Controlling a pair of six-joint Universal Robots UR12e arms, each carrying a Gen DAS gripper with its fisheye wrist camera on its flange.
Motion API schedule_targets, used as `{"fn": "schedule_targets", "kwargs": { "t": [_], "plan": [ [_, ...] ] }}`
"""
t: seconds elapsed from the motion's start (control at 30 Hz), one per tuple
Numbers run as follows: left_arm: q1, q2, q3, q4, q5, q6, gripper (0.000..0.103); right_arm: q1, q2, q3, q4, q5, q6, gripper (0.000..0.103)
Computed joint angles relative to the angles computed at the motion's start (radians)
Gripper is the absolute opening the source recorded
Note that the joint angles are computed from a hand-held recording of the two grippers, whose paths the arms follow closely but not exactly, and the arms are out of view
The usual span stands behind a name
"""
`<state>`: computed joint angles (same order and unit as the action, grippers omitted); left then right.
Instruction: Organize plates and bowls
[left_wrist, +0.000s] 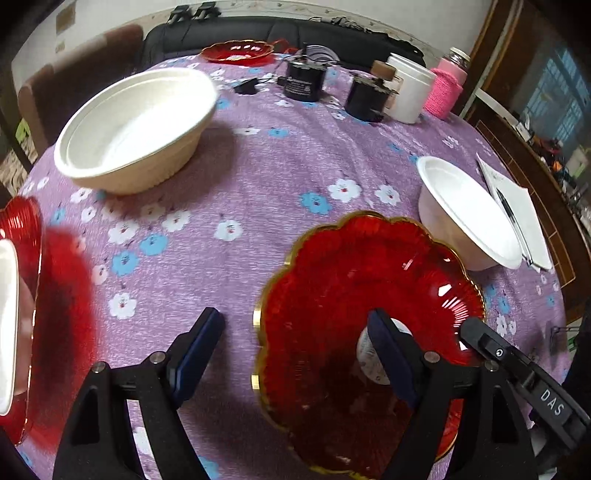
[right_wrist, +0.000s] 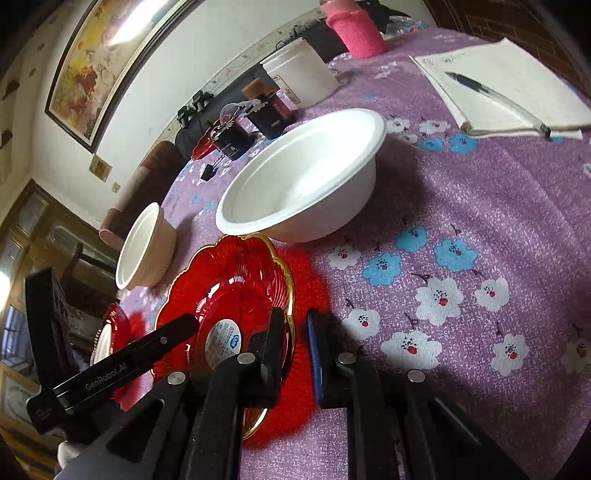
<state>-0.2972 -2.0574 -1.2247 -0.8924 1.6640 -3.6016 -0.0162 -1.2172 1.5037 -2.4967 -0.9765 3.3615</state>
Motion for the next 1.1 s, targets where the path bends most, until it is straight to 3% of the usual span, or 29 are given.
{"fn": "schedule_targets", "kwargs": {
  "t": [0.27,0.33,0.4,0.5,0.67,1.1],
  "plan": [
    [-0.033,-0.018,0.025,-0.016,0.044,0.041,0.078,0.014,-0.001,-0.002,0.002,-0.039,-0.047,0.013],
    [-0.037,-0.016,0.024,-0.022,0.083,0.032,0.062,0.011,-0.002,0.001,0.000,-0.032,-0.041,0.013],
    [-0.035,-0.012,0.020,-0.026,0.101,0.023,0.036,0.008,-0.003,0.004,-0.007,-0.036,-0.031,0.013],
    [-0.018,0.006,-0.002,-0.013,0.066,0.000,0.022,0.008,-0.004,0.006,-0.012,-0.034,-0.027,0.013],
    [-0.030,0.021,-0.023,0.015,0.104,0.018,0.020,0.013,-0.008,0.011,-0.025,-0.057,-0.036,0.012],
    [-0.037,0.099,-0.117,0.103,0.131,-0.002,0.019,0.012,-0.037,0.048,-0.081,0.004,-0.031,0.012]
  ]
}}
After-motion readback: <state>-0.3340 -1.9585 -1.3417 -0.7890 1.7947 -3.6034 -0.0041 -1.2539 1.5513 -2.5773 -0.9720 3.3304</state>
